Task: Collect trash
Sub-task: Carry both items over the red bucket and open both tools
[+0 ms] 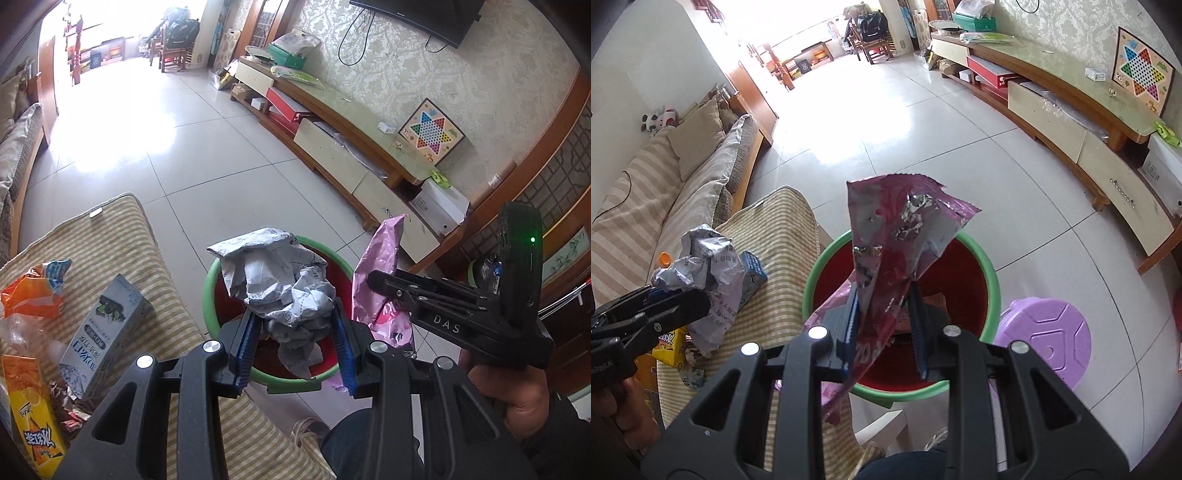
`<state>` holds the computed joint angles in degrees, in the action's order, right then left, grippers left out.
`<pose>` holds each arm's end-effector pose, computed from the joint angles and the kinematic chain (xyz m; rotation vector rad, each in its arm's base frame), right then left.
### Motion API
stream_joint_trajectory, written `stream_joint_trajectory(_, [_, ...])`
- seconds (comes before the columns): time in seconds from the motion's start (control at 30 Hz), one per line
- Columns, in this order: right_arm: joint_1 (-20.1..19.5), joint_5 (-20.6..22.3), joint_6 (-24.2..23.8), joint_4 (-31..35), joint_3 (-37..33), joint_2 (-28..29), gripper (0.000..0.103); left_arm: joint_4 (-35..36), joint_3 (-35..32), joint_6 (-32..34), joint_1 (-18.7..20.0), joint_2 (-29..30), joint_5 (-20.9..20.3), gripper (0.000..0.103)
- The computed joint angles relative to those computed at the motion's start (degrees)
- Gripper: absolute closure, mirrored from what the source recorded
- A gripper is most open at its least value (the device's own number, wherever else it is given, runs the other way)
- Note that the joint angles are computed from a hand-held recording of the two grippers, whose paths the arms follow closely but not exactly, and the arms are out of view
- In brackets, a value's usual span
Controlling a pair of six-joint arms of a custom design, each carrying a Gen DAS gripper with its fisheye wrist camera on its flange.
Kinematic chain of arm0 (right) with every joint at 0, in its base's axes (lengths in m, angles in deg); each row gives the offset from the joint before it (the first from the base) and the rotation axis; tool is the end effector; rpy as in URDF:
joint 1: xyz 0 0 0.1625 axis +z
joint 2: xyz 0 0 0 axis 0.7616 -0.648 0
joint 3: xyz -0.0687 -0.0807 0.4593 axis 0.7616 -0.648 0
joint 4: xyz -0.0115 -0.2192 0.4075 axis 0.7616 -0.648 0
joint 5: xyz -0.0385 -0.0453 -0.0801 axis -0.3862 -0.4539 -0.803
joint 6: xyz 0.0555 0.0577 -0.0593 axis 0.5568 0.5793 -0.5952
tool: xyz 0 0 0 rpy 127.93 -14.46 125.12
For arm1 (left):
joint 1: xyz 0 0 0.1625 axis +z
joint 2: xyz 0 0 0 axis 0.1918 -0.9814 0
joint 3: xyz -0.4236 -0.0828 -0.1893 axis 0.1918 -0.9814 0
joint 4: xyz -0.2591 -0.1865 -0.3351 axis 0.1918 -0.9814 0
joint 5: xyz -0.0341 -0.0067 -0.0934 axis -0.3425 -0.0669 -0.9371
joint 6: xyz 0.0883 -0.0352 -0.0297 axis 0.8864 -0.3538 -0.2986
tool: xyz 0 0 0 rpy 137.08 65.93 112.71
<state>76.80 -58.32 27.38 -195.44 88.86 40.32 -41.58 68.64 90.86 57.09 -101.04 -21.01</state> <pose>0.4528 -0.5278 0.0187 -0.3684 -2.3354 1.0285 -0.0961 -0.6450 0.4047 1.2539 2.6802 -0.0980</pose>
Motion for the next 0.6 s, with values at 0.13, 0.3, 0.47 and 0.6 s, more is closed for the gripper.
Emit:
stream_joint_trajectory(0.13, [-1.14, 0.86, -0.8, -0.98, 1.3, -0.65, 0.078, -0.3, 0.8, -0.02, -0.72, 0.84, 0.31, 0.068])
stream_joint_trajectory(0.3, [-2.0, 1.33, -1.52, -1.68, 1.43, -0.57, 0.078, -0.45, 0.52, 0.09, -1.16, 2.35, 1.02, 0.068])
stream_joint_trajectory(0.47, [-2.46, 1.39, -1.68, -2.29, 1.5, -0.47, 0.077, -0.73, 0.22, -0.19, -1.28, 3.2, 1.31, 0.064])
stream_joint_trajectory(0.6, [-2.6, 0.94, -1.16, -1.06, 1.11, -0.38, 0.051, -0.71, -0.19, -0.68, -0.93, 3.49, 0.59, 0.056])
